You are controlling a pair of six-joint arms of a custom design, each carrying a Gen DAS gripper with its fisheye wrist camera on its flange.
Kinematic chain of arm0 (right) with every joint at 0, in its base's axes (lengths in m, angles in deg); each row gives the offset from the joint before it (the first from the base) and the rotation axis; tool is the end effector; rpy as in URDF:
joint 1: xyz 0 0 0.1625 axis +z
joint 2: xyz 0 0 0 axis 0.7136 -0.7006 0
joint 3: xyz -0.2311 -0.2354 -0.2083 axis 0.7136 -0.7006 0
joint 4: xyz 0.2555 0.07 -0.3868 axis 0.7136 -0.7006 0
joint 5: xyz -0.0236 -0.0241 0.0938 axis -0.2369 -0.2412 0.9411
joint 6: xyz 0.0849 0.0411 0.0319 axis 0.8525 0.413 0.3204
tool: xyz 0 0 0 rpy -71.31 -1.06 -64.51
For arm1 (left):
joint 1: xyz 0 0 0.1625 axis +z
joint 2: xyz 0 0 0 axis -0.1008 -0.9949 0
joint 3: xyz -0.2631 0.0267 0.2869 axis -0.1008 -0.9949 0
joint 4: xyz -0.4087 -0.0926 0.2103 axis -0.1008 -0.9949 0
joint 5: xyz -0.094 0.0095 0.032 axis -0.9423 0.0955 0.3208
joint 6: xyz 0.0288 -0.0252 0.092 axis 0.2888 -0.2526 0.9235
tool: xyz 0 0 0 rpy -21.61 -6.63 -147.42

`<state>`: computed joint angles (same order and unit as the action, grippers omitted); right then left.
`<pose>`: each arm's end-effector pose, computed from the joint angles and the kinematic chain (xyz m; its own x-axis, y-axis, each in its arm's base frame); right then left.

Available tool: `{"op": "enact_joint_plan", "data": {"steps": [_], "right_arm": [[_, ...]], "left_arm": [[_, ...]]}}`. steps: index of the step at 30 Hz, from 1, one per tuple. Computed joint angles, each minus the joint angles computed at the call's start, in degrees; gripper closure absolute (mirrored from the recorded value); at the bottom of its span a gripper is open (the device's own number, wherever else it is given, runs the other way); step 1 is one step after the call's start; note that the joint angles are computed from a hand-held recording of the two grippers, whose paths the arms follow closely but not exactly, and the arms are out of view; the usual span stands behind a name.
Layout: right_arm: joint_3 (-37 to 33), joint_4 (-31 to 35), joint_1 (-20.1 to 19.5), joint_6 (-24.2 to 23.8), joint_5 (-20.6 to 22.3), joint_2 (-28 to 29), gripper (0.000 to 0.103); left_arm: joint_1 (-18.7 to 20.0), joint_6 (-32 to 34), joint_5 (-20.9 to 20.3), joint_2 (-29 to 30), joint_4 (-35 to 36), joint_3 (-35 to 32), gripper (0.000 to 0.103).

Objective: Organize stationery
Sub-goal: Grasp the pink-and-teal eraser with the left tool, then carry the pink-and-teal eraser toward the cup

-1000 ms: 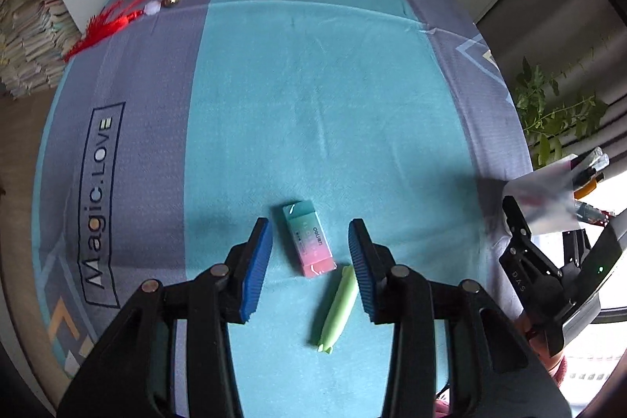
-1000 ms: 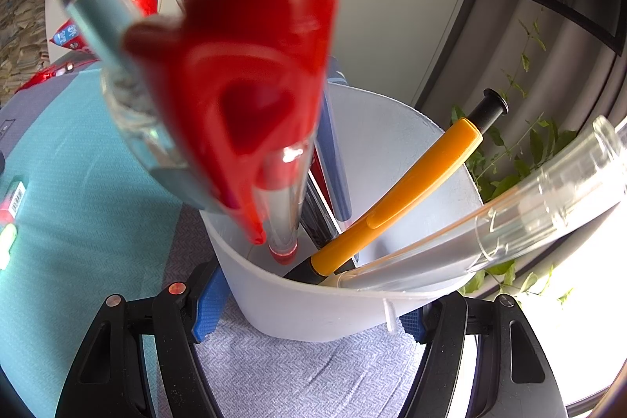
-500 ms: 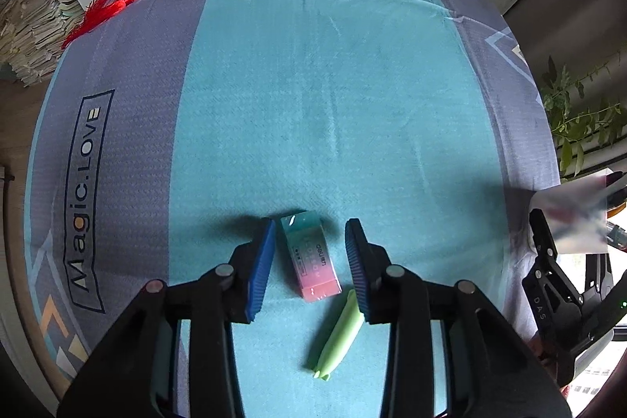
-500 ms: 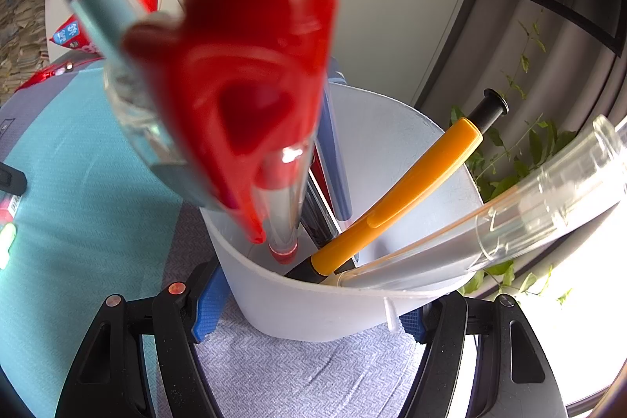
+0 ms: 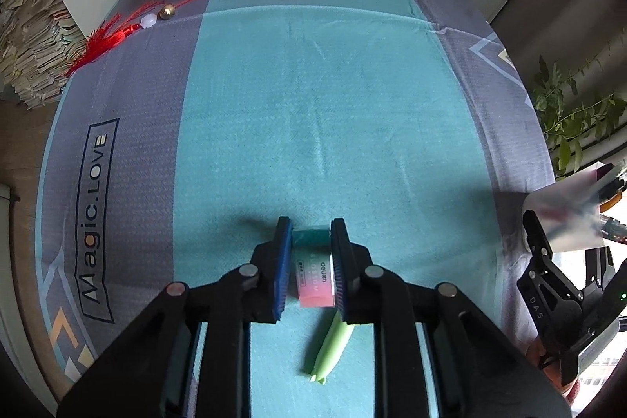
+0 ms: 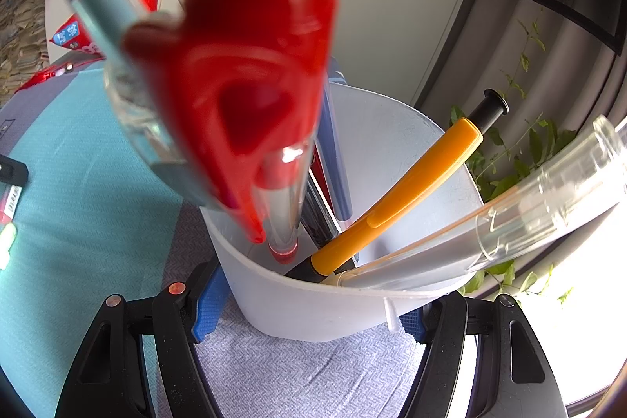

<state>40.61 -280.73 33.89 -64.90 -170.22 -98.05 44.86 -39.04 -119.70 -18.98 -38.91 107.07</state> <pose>0.0237 -0.5157 0.1264 -0.4013 -0.5343 0.7440 -0.8700 0.4764 -0.1272 -0.2051 -0.4328 0.0211 -0.6696 -0.5408 -0.5091 -0.1339 0.7621 -0.6335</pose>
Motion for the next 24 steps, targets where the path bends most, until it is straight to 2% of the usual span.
{"op": "enact_joint_plan", "data": {"steps": [9,14,24], "right_arm": [[0.0,-0.07,0.05,0.0,-0.04,0.05,0.031],[0.03,-0.18,0.1,-0.09,-0.09,0.01,0.031],[0.21,-0.64,-0.04,-0.34,0.07,0.04,0.031]], "left_arm": [[-4.74,-1.65,3.5,-1.88,2.87,0.02,0.085],[-7.36,1.46,6.25,-2.19,1.03,-0.76,0.085],[-10.96,23.79,12.14,6.23,-13.33,-9.42,0.085]]}}
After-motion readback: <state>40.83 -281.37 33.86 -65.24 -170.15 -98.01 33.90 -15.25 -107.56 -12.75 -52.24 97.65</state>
